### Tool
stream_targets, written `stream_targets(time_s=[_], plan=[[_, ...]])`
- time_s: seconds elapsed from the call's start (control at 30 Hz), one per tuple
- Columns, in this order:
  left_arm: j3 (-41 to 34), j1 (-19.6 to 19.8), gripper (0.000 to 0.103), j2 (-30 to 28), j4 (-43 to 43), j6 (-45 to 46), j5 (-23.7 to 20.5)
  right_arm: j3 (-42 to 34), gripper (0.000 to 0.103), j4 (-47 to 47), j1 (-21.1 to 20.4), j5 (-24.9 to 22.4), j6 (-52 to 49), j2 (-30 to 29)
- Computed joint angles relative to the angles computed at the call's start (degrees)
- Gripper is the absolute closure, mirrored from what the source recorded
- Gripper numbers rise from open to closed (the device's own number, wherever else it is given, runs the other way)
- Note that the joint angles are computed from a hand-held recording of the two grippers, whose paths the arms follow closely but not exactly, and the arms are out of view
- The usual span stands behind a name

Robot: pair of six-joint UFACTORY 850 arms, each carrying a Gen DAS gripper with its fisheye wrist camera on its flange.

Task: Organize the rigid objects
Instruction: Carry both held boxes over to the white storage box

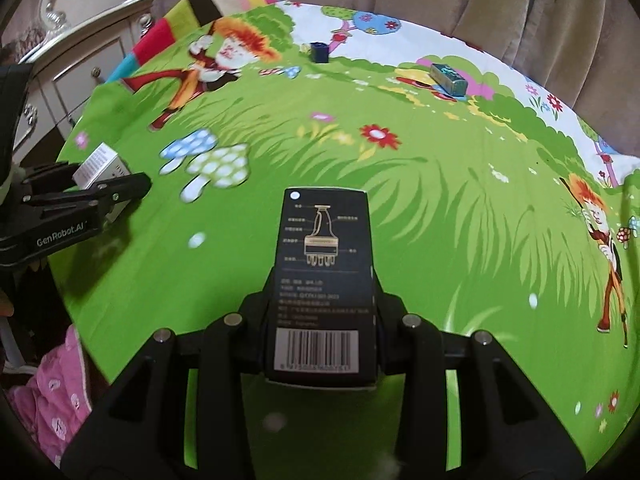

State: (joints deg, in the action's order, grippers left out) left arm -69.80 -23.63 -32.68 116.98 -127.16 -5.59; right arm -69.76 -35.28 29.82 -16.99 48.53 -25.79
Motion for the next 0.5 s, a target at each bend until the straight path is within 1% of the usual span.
stream_targets(time_s=[0.03,0.1,0.17,0.27,0.37,0.5], plan=[[0.9,0.1,0.061,0.8,4.7,-4.9,0.2,0.1,0.060,1.1,0.4,-0.2,-1.3,0.2],[2.3,0.0,0.061,2.0,9.4,-9.7,-0.3,0.1,0.060,0.2,1.5,-0.7,-0.8,0.9],[4.0,0.2,0.061,3.7,18.7,-19.3,-0.6,0.0,0.060,-0.4,2.2,-0.7,-0.5,1.7],[6.2,0.5,0.061,6.3,26.2,-27.1,-1.9,0.0,0.060,-4.4,3.3,-0.4,2.3,3.5],[8.0,0.6,0.061,9.1,29.9,-30.9,-3.6,0.3,0.060,-9.9,4.4,-0.3,7.1,5.6],[9.6,0.3,0.061,12.4,32.1,-32.5,-6.2,0.5,0.060,-18.0,6.0,-1.4,13.7,8.2]])
